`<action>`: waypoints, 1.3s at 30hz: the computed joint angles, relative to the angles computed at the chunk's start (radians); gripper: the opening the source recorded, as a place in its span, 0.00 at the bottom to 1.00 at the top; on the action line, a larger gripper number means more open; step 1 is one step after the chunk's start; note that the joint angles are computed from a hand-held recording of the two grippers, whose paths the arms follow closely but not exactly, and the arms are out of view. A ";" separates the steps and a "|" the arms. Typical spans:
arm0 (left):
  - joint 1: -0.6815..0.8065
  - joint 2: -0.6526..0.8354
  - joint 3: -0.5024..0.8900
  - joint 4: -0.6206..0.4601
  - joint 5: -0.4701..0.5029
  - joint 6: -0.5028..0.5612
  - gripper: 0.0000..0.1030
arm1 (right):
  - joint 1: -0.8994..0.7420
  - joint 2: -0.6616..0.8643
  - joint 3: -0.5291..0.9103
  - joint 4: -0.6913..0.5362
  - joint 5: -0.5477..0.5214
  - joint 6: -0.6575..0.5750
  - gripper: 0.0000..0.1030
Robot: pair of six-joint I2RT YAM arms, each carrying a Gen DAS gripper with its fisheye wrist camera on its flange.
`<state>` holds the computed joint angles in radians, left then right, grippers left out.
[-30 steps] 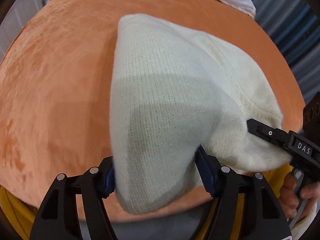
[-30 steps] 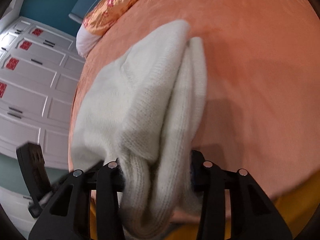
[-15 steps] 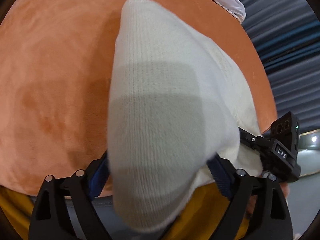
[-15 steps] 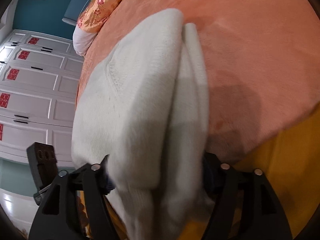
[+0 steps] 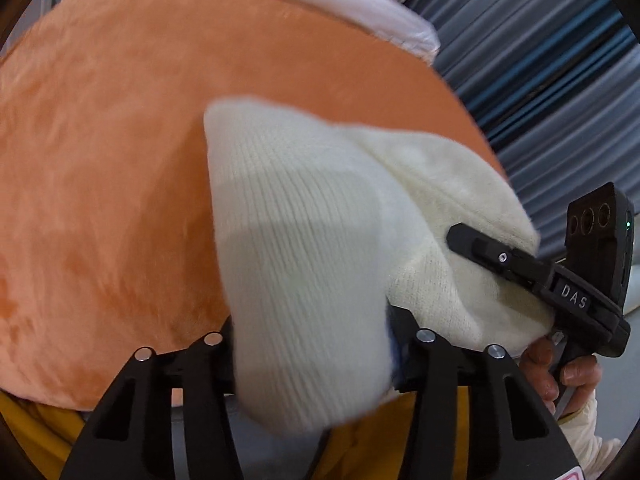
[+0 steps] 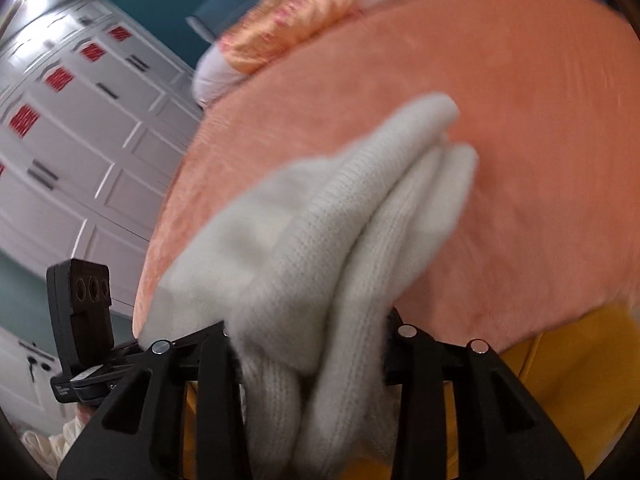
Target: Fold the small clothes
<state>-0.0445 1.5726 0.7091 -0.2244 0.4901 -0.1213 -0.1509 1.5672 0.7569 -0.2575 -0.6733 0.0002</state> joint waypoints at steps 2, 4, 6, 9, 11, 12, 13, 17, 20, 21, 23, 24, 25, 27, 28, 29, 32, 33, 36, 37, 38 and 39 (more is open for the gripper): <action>0.030 -0.067 0.005 -0.031 0.044 0.017 0.42 | -0.008 -0.082 -0.002 -0.034 -0.015 -0.005 0.34; 0.042 -0.123 0.012 -0.050 0.074 0.016 0.41 | -0.013 -0.150 -0.001 -0.052 -0.026 0.003 0.34; 0.061 -0.178 0.022 -0.069 0.099 0.024 0.41 | -0.002 -0.211 0.006 -0.059 -0.034 0.020 0.34; 0.116 -0.272 0.053 -0.108 0.137 0.055 0.41 | 0.029 -0.274 0.048 -0.050 -0.044 0.043 0.34; 0.148 -0.313 0.089 -0.128 0.147 0.073 0.41 | 0.070 -0.288 0.091 -0.005 -0.054 0.078 0.34; 0.173 -0.327 0.115 -0.138 0.154 0.090 0.41 | 0.097 -0.287 0.106 0.020 -0.050 0.101 0.34; 0.194 -0.341 0.134 -0.144 0.157 0.108 0.41 | 0.118 -0.274 0.130 0.056 -0.057 0.120 0.34; 0.279 -0.290 0.228 -0.108 0.130 0.174 0.43 | 0.231 -0.113 0.222 0.249 -0.036 0.238 0.37; 0.319 -0.146 0.209 0.004 0.021 0.226 0.58 | 0.292 0.148 0.344 0.284 0.024 0.307 0.45; 0.326 -0.079 0.206 0.036 -0.025 0.237 0.63 | 0.301 0.237 0.386 0.254 0.045 0.318 0.47; 0.341 0.058 0.166 0.119 -0.171 0.280 0.61 | 0.334 0.412 0.461 0.165 0.182 0.341 0.46; 0.353 0.119 0.136 0.149 -0.256 0.304 0.57 | 0.349 0.451 0.425 0.179 0.290 0.354 0.44; 0.378 0.140 0.097 0.176 -0.284 0.321 0.57 | 0.353 0.454 0.382 0.208 0.319 0.359 0.40; 0.444 0.129 0.029 0.194 -0.233 0.346 0.57 | 0.345 0.418 0.257 0.294 0.310 0.374 0.35; 0.488 0.109 0.000 0.183 -0.194 0.357 0.57 | 0.346 0.375 0.190 0.331 0.314 0.383 0.35; 0.510 0.098 -0.005 0.172 -0.167 0.351 0.57 | 0.350 0.350 0.165 0.338 0.315 0.383 0.35; 0.505 0.051 0.019 0.163 -0.136 0.302 0.57 | 0.399 0.295 0.198 0.282 0.346 0.336 0.35; 0.492 0.035 0.032 0.152 -0.140 0.288 0.59 | 0.416 0.293 0.232 0.252 0.354 0.314 0.35; 0.418 0.057 0.108 0.130 -0.183 0.233 0.59 | 0.494 0.322 0.354 0.165 0.392 0.263 0.34; 0.397 0.084 0.137 0.120 -0.202 0.228 0.59 | 0.527 0.353 0.406 0.132 0.416 0.244 0.30; 0.369 0.143 0.174 0.124 -0.237 0.221 0.59 | 0.552 0.392 0.456 0.093 0.439 0.219 0.24; 0.351 0.191 0.217 0.108 -0.268 0.218 0.59 | 0.573 0.431 0.500 0.053 0.459 0.198 0.22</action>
